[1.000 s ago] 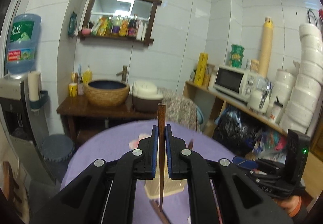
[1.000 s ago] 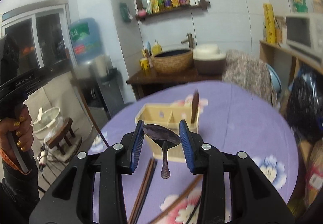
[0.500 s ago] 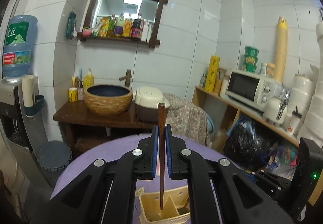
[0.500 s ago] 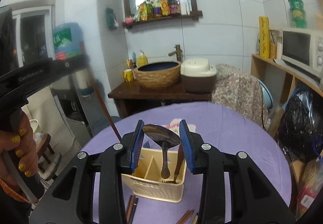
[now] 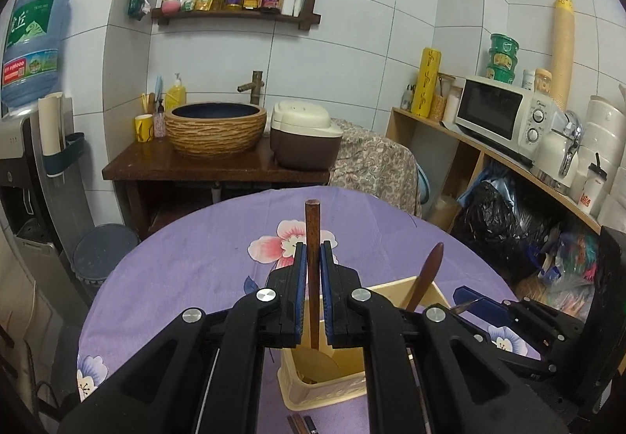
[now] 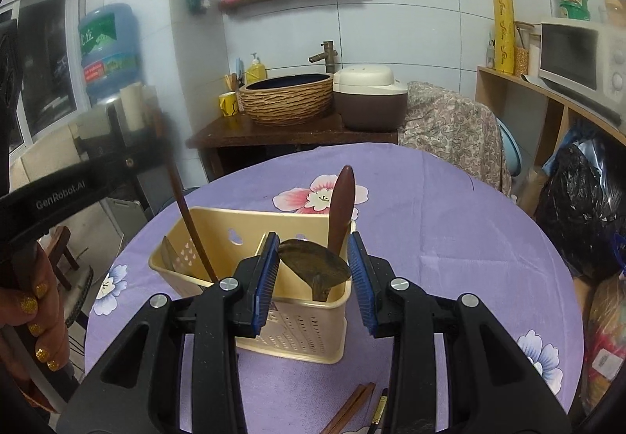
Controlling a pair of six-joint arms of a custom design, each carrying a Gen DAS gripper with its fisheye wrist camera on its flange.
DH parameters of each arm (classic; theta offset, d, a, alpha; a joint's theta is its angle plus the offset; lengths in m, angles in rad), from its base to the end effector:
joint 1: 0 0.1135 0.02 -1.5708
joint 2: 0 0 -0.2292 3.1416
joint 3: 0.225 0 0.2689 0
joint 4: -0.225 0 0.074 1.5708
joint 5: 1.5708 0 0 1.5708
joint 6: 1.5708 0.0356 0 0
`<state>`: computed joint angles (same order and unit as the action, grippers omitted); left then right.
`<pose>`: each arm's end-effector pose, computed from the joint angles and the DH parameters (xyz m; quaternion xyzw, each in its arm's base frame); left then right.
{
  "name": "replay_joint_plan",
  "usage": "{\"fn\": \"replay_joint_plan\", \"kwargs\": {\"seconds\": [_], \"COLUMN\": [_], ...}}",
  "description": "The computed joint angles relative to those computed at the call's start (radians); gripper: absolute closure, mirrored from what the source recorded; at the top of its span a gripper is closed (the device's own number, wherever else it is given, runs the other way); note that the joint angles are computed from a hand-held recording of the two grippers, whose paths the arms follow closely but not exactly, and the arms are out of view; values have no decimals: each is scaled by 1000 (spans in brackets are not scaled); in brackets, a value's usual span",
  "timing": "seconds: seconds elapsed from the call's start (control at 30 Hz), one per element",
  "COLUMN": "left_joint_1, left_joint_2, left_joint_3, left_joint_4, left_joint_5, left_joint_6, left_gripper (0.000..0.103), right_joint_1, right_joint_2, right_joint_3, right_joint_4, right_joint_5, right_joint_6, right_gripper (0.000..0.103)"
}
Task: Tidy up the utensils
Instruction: 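Open the right tool releasing the silver spoon while the left tool releases the chopstick into the holder, then withdraw both tools from the holder back to the chopsticks on the cloth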
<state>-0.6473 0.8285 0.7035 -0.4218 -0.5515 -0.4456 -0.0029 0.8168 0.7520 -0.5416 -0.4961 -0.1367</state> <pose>0.1881 -0.1188 0.2550 -0.0483 0.8480 -0.0422 0.5261 0.2151 0.0163 0.2635 -0.1710 0.8493 0.1856 0.4636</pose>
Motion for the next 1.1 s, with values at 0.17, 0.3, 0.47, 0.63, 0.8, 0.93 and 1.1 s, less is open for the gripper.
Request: {"fn": "replay_joint_plan", "kwargs": {"seconds": [0.17, 0.3, 0.47, 0.63, 0.8, 0.93, 1.1], "left_joint_1": [3, -20, -134, -333, -607, -738, -815], "left_joint_2": [-25, -115, -292, -439, -323, -194, -117], "left_joint_3": [-3, -37, -114, -186, -176, -184, -222], "left_joint_4": [-21, -70, -211, -439, -708, -853, -916], "left_joint_5": [11, -15, -139, -324, -520, -523, -470], "left_joint_6": [-5, -39, -152, -373, -752, -1044, -1266], "left_gripper": [94, 68, 23, 11, 6, 6, 6], "right_joint_1": [2, -44, -182, -393, -626, -767, -919], "right_joint_2": [-27, -91, -244, -416, -464, -454, -415], "right_joint_3": [-37, -69, -120, -160, -168, -197, -256], "right_joint_4": [37, 32, -67, -257, -501, -643, -749], "right_joint_5": [9, -46, -178, -305, -449, -474, -452], "right_joint_6": [4, 10, -45, -194, -455, -653, -851], "right_gripper": [65, 32, 22, 12, 6, 6, 6]}}
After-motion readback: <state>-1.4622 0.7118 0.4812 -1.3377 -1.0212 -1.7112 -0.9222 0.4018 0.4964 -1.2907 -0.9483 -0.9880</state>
